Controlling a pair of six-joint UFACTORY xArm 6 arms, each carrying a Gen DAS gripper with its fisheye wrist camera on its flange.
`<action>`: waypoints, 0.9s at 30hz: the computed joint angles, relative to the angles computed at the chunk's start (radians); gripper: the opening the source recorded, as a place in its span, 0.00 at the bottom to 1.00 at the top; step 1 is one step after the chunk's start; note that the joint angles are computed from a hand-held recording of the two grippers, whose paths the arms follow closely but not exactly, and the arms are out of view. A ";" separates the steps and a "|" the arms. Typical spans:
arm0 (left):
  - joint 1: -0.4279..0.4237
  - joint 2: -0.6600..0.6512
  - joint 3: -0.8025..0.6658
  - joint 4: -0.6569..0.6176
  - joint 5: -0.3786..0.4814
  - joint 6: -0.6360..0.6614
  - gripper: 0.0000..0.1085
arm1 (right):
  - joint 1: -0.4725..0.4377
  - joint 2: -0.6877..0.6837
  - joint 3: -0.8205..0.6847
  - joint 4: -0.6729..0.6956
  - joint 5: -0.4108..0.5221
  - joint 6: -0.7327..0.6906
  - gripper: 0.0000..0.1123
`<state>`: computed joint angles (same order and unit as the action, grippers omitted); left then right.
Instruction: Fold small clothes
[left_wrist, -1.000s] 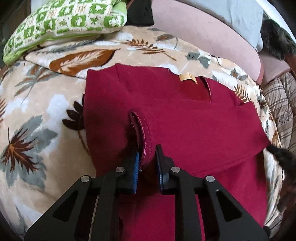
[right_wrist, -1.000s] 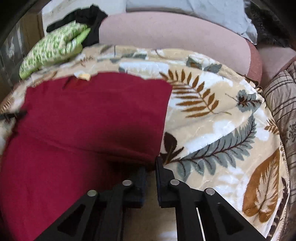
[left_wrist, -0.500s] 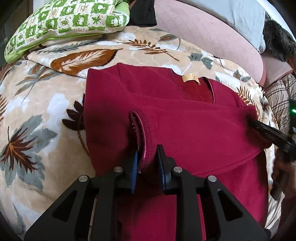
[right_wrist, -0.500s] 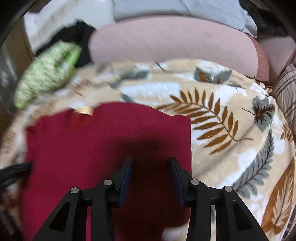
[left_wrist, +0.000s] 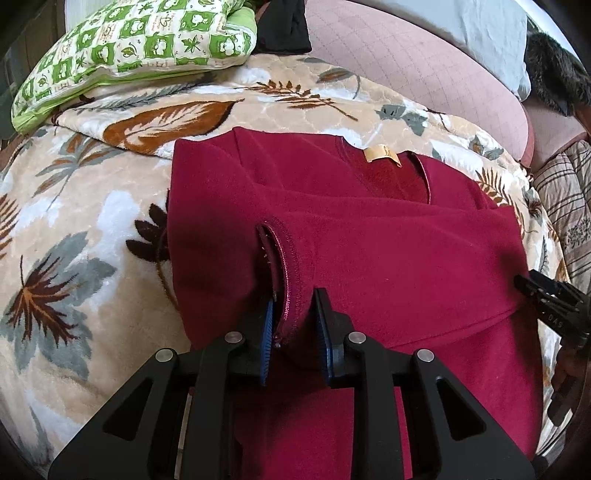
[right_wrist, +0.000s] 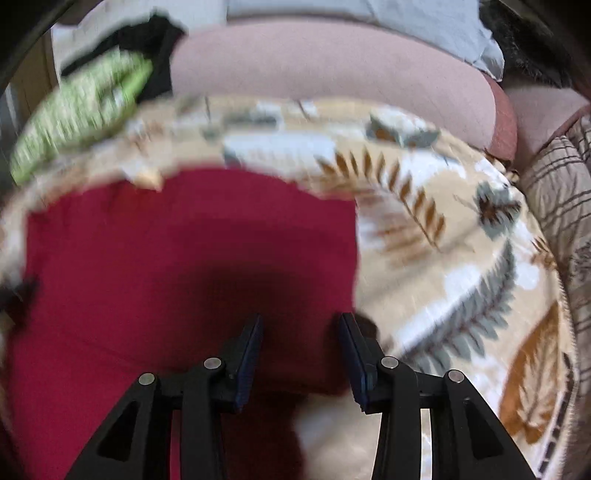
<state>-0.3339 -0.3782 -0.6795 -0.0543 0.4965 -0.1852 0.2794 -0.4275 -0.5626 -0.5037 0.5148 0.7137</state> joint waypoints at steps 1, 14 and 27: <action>-0.001 -0.004 -0.001 0.011 0.007 -0.009 0.20 | -0.009 -0.010 0.012 0.010 -0.014 0.001 0.41; -0.025 -0.222 0.096 0.130 0.137 -0.101 0.32 | 0.107 -0.294 0.153 0.180 0.089 -0.015 0.42; 0.001 -0.187 0.083 0.096 0.105 -0.115 0.40 | 0.115 -0.267 0.097 0.139 0.072 0.062 0.42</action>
<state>-0.3331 -0.5657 -0.5969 0.0420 0.6011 -0.3001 0.3947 -0.6947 -0.4652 -0.3643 0.5869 0.7760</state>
